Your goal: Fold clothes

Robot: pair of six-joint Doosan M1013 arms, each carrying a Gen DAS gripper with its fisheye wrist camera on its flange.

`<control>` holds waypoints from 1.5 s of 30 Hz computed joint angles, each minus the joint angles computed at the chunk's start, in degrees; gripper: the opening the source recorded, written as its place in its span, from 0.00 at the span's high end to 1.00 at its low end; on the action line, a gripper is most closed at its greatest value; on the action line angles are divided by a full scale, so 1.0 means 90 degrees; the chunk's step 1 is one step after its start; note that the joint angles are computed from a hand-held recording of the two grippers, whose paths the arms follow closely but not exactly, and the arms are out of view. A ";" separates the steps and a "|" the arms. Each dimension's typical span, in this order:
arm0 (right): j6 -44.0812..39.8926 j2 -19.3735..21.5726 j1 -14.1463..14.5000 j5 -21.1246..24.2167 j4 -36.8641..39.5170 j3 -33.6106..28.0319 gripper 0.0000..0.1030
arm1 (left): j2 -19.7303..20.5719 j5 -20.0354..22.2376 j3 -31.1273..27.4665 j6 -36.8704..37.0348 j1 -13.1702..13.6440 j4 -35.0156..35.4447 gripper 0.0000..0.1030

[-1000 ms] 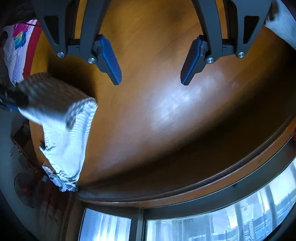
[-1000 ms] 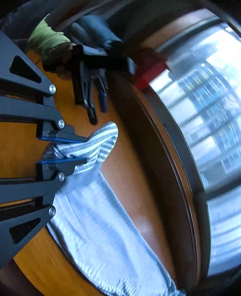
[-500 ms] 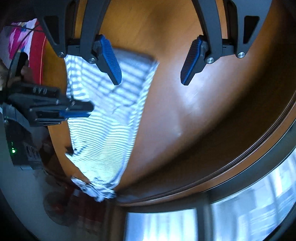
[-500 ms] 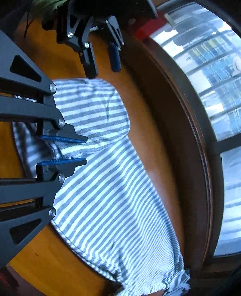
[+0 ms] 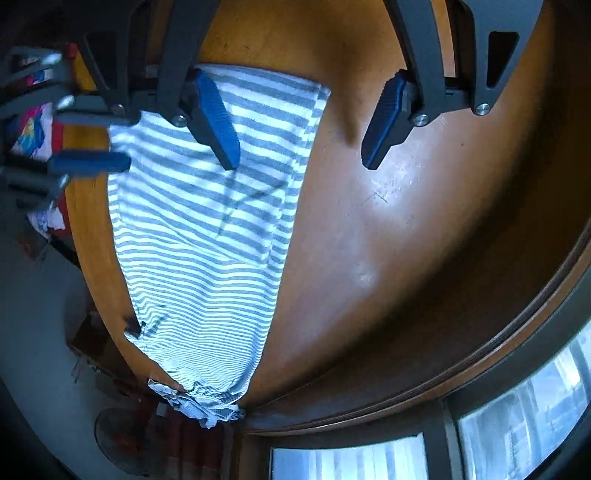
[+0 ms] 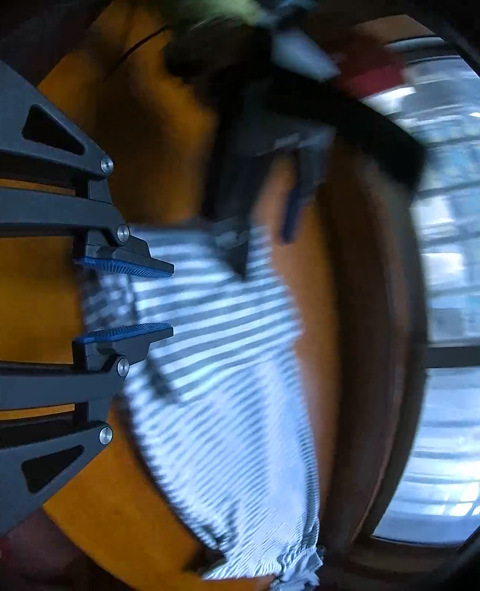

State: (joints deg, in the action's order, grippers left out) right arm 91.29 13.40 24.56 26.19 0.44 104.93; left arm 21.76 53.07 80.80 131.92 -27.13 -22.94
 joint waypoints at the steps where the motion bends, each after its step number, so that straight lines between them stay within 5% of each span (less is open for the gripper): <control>1: 0.0258 -0.0046 0.0007 0.0047 -0.0233 0.0061 0.75 | 0.0006 0.0026 0.0001 0.0016 0.0008 -0.0040 0.32; 5: 0.1199 -0.0349 0.0034 0.0133 -0.0740 0.0277 0.73 | -0.0055 -0.0165 0.0094 0.0030 -0.0036 0.0061 0.32; 10: -0.0350 -0.0524 -0.0012 0.0070 0.1368 0.0446 0.62 | -0.0073 -0.0194 0.0098 -0.0164 -0.0088 0.0247 0.32; 13: 0.0746 -0.0386 0.0300 0.0060 -0.0261 0.0409 0.63 | -0.0091 -0.0227 0.0119 -0.0245 -0.0102 0.0301 0.32; 14: 0.1084 -0.0326 0.0377 0.0054 -0.0728 0.0389 0.67 | -0.0098 -0.0247 0.0130 -0.0246 -0.0109 0.0315 0.32; 15: 0.1229 -0.0344 0.0389 0.0001 -0.0862 0.0415 0.89 | -0.0112 -0.0296 0.0152 -0.0241 -0.0120 0.0350 0.32; 24: 0.1187 -0.0775 0.0156 0.0151 -0.0439 0.0815 1.00 | -0.0160 -0.0556 0.0254 -0.0205 -0.0152 0.0437 0.27; 29: 0.1736 -0.0950 0.0092 0.0106 -0.0436 0.0915 0.99 | -0.0158 -0.0413 0.0227 -0.0200 -0.0100 0.0312 0.28; 33: 0.1000 -0.0780 -0.0099 -0.0303 0.1003 0.0772 0.74 | -0.0171 -0.0444 0.0251 -0.0161 -0.0109 0.0356 0.28; 35: 0.0676 -0.0662 -0.0112 -0.0422 0.1356 0.0698 0.74 | -0.0187 -0.0508 0.0282 -0.0144 -0.0122 0.0389 0.27; 37: 0.0776 -0.0587 -0.0088 -0.0381 0.1222 0.0631 0.96 | -0.0200 -0.0554 0.0305 -0.0119 -0.0131 0.0416 0.27; 45: 0.1697 -0.0923 -0.0138 -0.0087 0.0372 0.0939 1.00 | -0.0166 -0.0487 0.0279 -0.0171 -0.0117 0.0345 0.27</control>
